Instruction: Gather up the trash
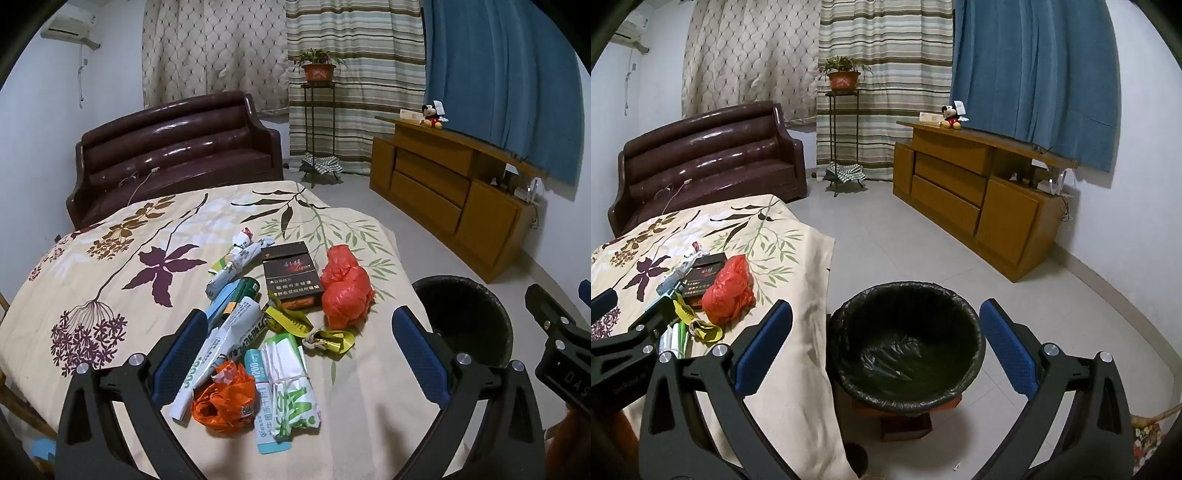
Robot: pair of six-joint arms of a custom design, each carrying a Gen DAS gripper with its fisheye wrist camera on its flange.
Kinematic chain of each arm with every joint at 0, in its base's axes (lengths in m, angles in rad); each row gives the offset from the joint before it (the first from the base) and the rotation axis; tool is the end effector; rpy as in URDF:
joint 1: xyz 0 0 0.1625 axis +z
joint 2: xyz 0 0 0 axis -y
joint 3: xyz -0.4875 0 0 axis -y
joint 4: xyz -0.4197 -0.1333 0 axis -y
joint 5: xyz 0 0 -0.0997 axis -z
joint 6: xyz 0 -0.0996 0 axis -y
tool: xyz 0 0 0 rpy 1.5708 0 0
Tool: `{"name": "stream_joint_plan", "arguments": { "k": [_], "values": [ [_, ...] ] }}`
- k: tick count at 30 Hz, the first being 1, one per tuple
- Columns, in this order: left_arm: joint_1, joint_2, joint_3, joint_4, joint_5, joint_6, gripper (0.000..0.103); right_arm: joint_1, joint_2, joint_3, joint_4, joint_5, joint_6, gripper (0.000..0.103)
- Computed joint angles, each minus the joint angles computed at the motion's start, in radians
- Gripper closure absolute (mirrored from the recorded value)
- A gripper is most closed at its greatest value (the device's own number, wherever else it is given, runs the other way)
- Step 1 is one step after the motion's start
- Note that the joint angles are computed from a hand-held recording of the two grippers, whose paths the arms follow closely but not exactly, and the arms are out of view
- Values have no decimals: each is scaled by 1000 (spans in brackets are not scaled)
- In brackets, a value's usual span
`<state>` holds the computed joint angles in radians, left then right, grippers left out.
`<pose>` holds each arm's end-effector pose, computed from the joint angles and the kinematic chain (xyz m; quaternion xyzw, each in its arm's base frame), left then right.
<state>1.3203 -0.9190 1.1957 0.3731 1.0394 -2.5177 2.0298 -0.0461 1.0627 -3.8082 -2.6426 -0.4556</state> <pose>0.0027 -0.7310 0.3041 0.2603 0.8325 -0.3777 0.3107 0.3897 -0.6851 -0.0946 0.0485 -0.7614 0.4936 0.4176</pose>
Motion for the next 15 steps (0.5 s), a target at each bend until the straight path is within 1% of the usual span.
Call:
{"name": "stream_joint_plan", "arguments": {
  "k": [15],
  "values": [
    [2,0,-7,10,0,1,5,-1,-1,1,3,-1,2,4]
  ]
}}
